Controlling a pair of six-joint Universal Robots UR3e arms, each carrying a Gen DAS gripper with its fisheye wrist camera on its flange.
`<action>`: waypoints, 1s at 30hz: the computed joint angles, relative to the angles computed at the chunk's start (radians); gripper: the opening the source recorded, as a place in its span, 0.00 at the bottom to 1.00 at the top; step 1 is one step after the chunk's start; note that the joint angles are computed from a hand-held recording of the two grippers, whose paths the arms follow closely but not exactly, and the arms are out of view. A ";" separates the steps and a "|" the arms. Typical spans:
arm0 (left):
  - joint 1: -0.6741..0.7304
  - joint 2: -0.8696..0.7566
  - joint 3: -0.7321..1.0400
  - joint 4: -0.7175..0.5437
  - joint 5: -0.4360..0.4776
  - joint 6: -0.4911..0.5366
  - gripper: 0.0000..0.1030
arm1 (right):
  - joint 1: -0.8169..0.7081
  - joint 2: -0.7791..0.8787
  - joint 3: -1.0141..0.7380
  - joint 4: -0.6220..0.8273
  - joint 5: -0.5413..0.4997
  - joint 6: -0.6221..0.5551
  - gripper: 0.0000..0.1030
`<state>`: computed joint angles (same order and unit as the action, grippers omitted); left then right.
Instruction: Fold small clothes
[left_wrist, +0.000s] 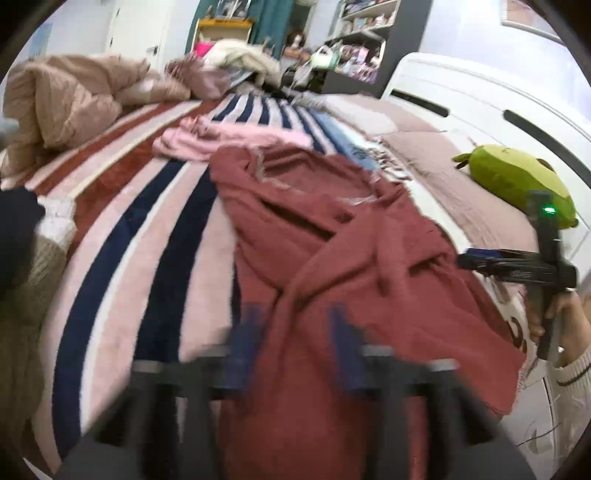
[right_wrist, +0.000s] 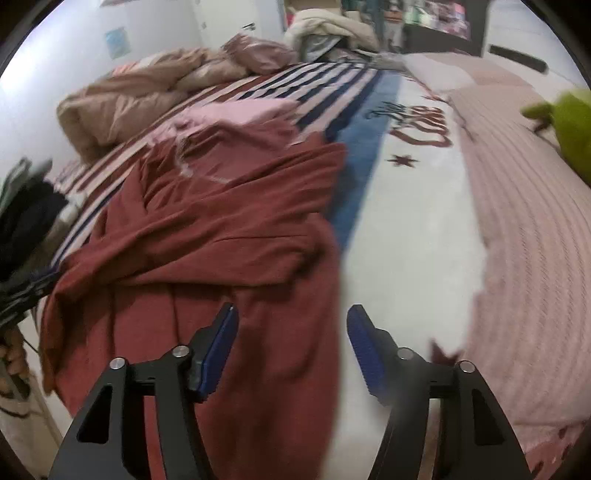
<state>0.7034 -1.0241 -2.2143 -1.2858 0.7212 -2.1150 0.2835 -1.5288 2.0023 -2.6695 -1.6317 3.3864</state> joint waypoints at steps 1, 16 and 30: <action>0.016 0.025 0.010 -0.070 -0.020 0.052 0.57 | 0.023 0.038 -0.031 0.002 -0.032 0.003 0.62; 0.133 0.259 -0.069 -0.251 0.140 0.356 0.25 | -0.010 0.216 -0.168 -0.006 -0.281 0.103 0.58; 0.620 0.200 0.235 -1.138 0.152 0.989 0.71 | -0.064 -0.286 0.231 0.025 0.078 0.009 0.60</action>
<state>1.3236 -0.8241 -1.9789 -2.4237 0.8734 -1.1259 0.2196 -1.8151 2.2337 -2.6447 -1.5536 3.3953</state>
